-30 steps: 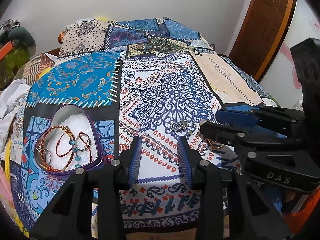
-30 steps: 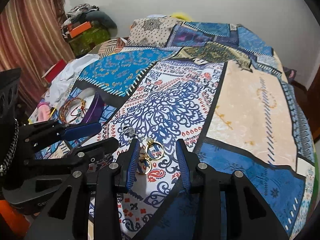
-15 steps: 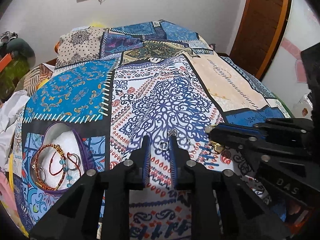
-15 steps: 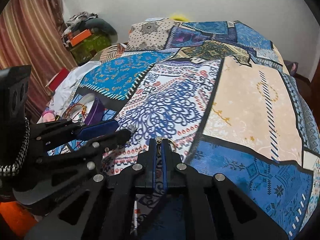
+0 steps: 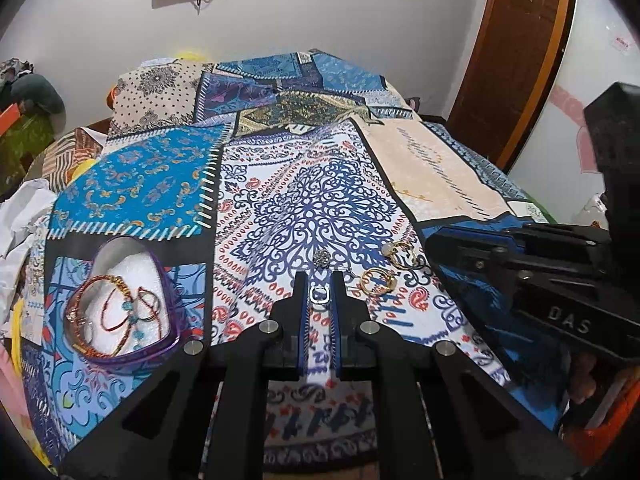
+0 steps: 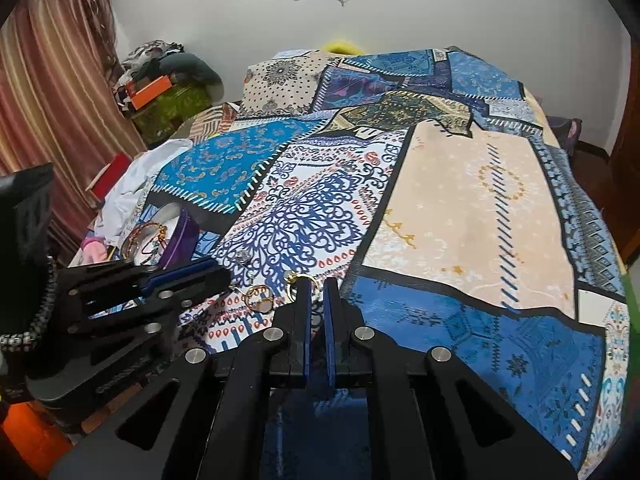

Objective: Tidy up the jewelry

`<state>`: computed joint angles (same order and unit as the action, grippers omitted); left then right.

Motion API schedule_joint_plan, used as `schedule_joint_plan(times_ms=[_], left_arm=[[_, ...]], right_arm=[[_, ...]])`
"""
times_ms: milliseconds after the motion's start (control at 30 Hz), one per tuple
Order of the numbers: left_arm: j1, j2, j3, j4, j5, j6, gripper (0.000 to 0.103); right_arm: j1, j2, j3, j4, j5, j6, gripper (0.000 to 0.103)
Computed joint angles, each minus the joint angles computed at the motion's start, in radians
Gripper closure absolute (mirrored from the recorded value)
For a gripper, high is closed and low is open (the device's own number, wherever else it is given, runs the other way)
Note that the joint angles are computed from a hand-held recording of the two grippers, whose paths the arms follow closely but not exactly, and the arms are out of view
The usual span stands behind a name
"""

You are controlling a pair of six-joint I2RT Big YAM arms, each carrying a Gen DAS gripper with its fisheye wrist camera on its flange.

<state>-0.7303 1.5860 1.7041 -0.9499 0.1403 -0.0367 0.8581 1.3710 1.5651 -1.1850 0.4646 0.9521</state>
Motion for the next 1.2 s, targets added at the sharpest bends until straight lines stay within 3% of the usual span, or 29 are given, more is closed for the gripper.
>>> schedule_joint_plan(times_ms=[67, 133, 200, 300, 433, 800, 967, 1200], left_arm=[[0.007, -0.015, -0.011, 0.008, 0.008, -0.003, 0.095], [0.012, -0.03, -0.023, 0.014, 0.012, -0.004, 0.095], [0.019, -0.043, -0.036, 0.02, 0.016, -0.004, 0.095], [0.028, -0.057, -0.056, 0.029, 0.018, -0.005, 0.095], [0.042, -0.067, -0.076, 0.037, 0.026, -0.004, 0.095], [0.073, -0.077, -0.112, 0.056, 0.128, -0.01, 0.095], [0.078, -0.076, -0.114, 0.051, 0.138, -0.01, 0.095], [0.085, -0.11, -0.129, 0.061, 0.131, -0.018, 0.095]], right_arm=[[0.0, 0.003, 0.004, -0.005, -0.011, 0.002, 0.088], [0.004, 0.004, 0.005, -0.008, -0.014, 0.018, 0.075], [0.015, 0.007, 0.005, -0.001, -0.018, 0.027, 0.072], [0.033, 0.013, 0.008, 0.011, -0.005, 0.042, 0.072], [0.03, 0.028, 0.015, 0.047, -0.052, 0.025, 0.072], [0.023, 0.144, 0.137, -0.095, -0.019, -0.032, 0.073], [0.036, 0.17, 0.166, -0.133, 0.012, -0.072, 0.084], [0.049, 0.178, 0.19, -0.167, 0.036, -0.057, 0.085]])
